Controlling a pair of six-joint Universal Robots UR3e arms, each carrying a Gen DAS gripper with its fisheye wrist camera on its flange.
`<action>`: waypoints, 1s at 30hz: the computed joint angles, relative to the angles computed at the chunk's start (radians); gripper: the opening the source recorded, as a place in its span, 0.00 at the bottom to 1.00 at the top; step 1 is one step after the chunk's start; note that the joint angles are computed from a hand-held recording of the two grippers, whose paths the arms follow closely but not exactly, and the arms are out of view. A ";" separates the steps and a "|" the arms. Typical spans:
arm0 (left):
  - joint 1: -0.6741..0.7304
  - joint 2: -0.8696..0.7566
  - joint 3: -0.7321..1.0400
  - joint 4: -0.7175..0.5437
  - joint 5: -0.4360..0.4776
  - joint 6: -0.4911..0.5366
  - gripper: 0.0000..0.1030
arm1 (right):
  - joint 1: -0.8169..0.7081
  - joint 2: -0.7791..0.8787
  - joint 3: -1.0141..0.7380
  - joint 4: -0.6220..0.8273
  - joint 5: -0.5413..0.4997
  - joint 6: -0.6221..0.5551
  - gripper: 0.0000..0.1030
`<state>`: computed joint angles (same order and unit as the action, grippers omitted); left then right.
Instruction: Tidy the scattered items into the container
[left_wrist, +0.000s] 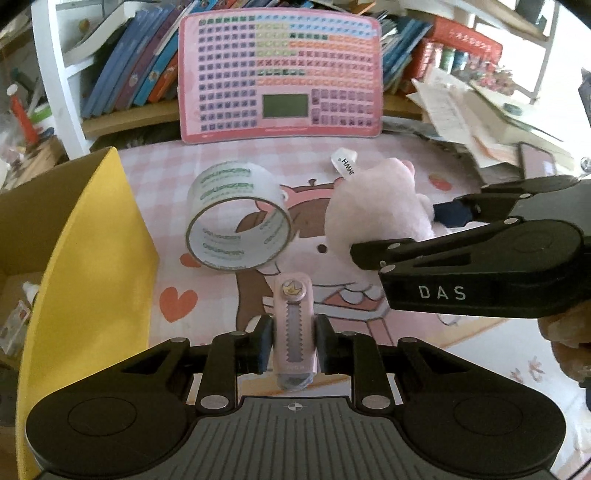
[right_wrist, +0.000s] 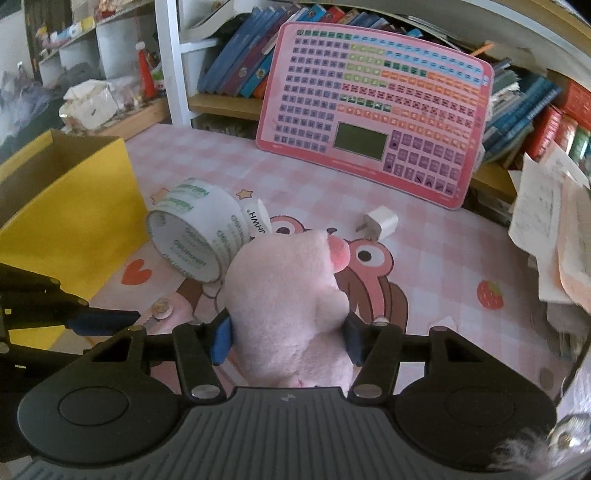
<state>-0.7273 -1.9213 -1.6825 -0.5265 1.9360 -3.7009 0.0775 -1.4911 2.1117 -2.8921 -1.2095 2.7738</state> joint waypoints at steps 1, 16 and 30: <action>-0.003 0.016 -0.012 0.000 -0.007 -0.004 0.22 | -0.007 -0.026 0.013 0.014 0.008 0.002 0.54; -0.071 0.268 -0.240 0.049 -0.093 -0.027 0.22 | -0.070 -0.491 0.214 0.344 0.053 0.085 0.53; -0.073 0.590 -0.525 0.136 -0.190 0.018 0.22 | 0.245 -0.748 0.254 0.486 -0.249 0.469 0.53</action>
<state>-0.8006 -1.3314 -2.2073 -0.3905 1.7463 -3.6825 0.3226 -2.2391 2.3656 -2.4061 -1.4587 3.2424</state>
